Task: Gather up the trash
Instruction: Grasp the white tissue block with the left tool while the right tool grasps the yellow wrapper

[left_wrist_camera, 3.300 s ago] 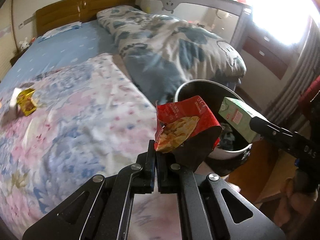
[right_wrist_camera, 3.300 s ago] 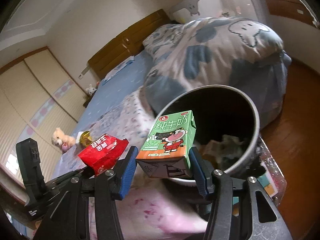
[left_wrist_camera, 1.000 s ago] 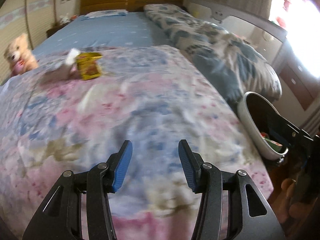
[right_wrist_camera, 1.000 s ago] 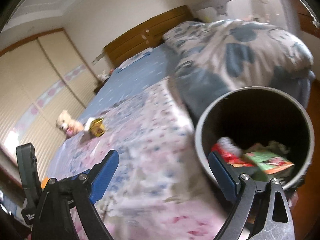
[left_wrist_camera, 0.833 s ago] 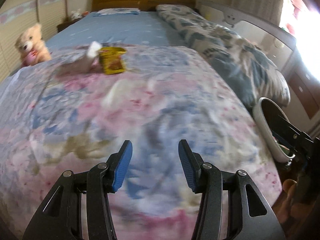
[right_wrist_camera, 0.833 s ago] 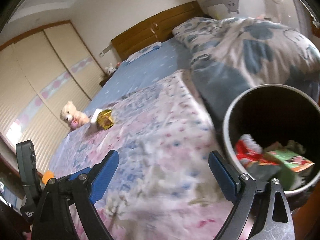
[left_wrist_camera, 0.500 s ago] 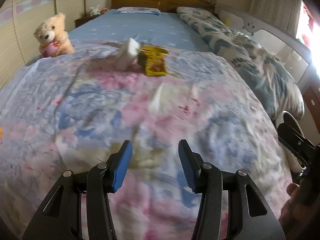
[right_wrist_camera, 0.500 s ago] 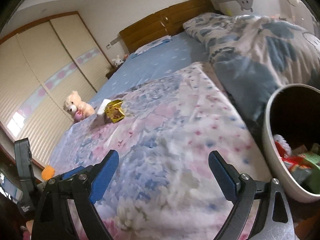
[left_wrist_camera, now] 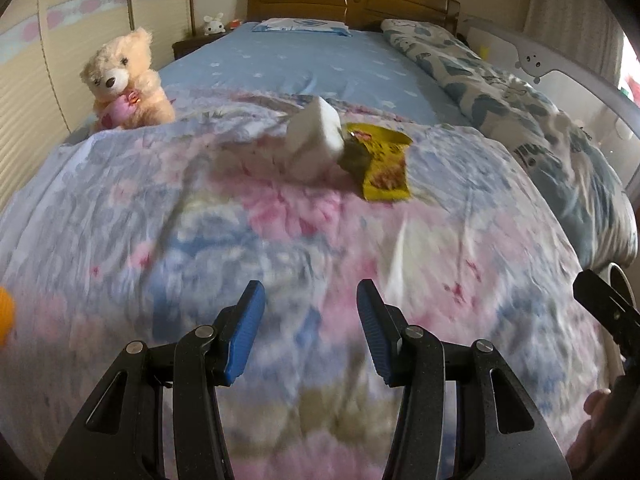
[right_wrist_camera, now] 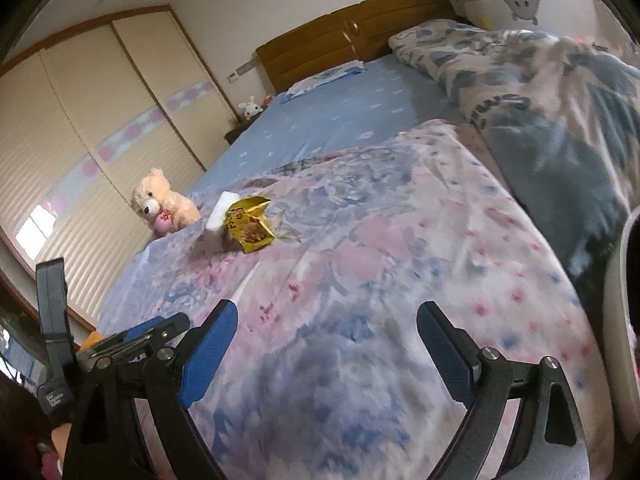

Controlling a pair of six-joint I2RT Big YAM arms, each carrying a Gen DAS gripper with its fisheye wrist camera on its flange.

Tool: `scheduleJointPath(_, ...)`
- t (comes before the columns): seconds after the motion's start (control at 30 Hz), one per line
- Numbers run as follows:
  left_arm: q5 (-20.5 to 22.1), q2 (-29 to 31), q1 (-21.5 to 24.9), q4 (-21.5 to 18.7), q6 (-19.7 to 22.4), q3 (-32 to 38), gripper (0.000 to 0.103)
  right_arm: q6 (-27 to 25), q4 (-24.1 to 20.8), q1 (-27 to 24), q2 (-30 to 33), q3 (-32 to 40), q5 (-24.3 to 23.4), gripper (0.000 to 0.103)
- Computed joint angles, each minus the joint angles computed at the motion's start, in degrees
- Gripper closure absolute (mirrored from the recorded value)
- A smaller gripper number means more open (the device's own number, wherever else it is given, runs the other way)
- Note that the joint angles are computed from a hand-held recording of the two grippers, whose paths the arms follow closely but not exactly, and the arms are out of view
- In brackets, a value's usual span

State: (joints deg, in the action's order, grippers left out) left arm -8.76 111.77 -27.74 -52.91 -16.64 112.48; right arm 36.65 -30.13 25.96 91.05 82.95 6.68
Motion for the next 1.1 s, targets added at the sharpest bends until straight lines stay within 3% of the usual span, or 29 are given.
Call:
scheduleJointPath(0.23, 0.2, 7.2, 1.3, -3.0, 2.1, 10.9, 0.055, -3.3, 0.0, -1.4, 6.6, 7.5, -4.5, 0.012)
scheduleJointPath(0.47, 1.0, 17.2, 2.2, -9.8, 2.9, 26.8, 0.055, -3.0, -0.9, -2.9, 12.1, 13.8, -7.6, 0.015)
scheduleJointPath(0.6, 0.4, 19.8, 2.4, -10.4, 3.5, 31.2, 0.055, -3.5, -2.5, -3.5, 14.7, 17.3, -9.6, 0.023)
scheduleJointPath(0.63, 0.5, 20.0, 2.6, -10.2, 3.8, 31.6, 0.061, -3.7, -3.0, -3.7, 15.5, 18.4, -10.2, 0.024)
scheduleJointPath(0.67, 1.2, 20.0, 2.7, -9.3, 4.1, 31.3, 0.071, -3.9, -3.4, -3.7, 15.9, 18.9, -10.3, 0.025)
scheduleJointPath(0.7, 2.2, 20.2, 2.9, -9.5, 4.3, 31.8, 0.091, -4.1, -3.6, -3.6, 16.5, 19.6, -10.5, 0.026)
scheduleJointPath(0.73, 3.2, 20.6, 3.1, -10.0, 4.5, 32.5, 0.102, -4.2, -3.8, -3.6, 17.0, 20.2, -10.8, 0.027)
scheduleJointPath(1.1, 7.3, 8.3, 4.7, -0.1, 1.7, 11.2, 0.102, -5.7, -7.5, -2.4, 23.9, 29.8, -12.4, 0.027)
